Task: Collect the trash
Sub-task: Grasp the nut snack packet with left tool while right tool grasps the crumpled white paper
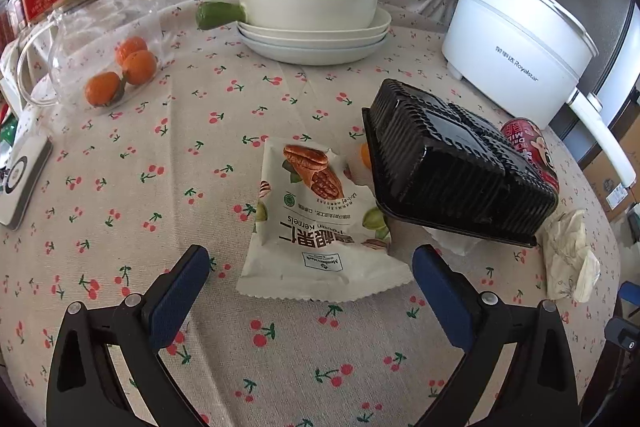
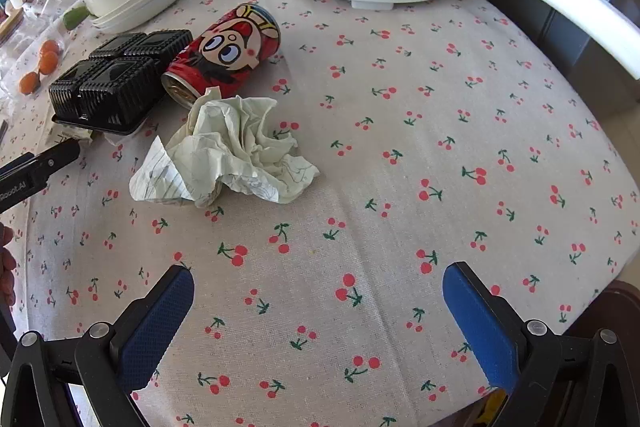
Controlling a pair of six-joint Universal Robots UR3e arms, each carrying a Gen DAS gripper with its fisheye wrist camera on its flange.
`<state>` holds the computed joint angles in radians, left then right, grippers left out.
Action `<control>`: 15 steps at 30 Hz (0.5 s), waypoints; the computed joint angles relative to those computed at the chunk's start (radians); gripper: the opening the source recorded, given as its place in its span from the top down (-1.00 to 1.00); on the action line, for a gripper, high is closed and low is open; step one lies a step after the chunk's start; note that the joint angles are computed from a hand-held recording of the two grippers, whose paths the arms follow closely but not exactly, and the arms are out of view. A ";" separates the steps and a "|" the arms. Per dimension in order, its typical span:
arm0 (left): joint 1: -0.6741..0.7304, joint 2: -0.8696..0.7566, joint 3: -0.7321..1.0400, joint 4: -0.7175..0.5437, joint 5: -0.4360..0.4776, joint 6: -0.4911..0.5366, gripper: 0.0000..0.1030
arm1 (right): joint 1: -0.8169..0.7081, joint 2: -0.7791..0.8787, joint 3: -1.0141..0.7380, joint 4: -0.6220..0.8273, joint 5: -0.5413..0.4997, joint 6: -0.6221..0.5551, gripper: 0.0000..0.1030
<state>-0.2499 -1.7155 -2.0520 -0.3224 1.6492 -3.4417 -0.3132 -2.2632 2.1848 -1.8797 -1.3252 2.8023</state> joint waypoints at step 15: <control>-0.013 0.131 -0.085 -0.033 -0.017 0.118 -0.46 | -0.037 -0.029 -0.021 0.029 0.040 0.005 -0.98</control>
<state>-0.2627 -1.5843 -2.1370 -0.3550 1.6323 -3.3234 -0.3498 -2.2923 2.1637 -1.8508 -1.2849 2.8074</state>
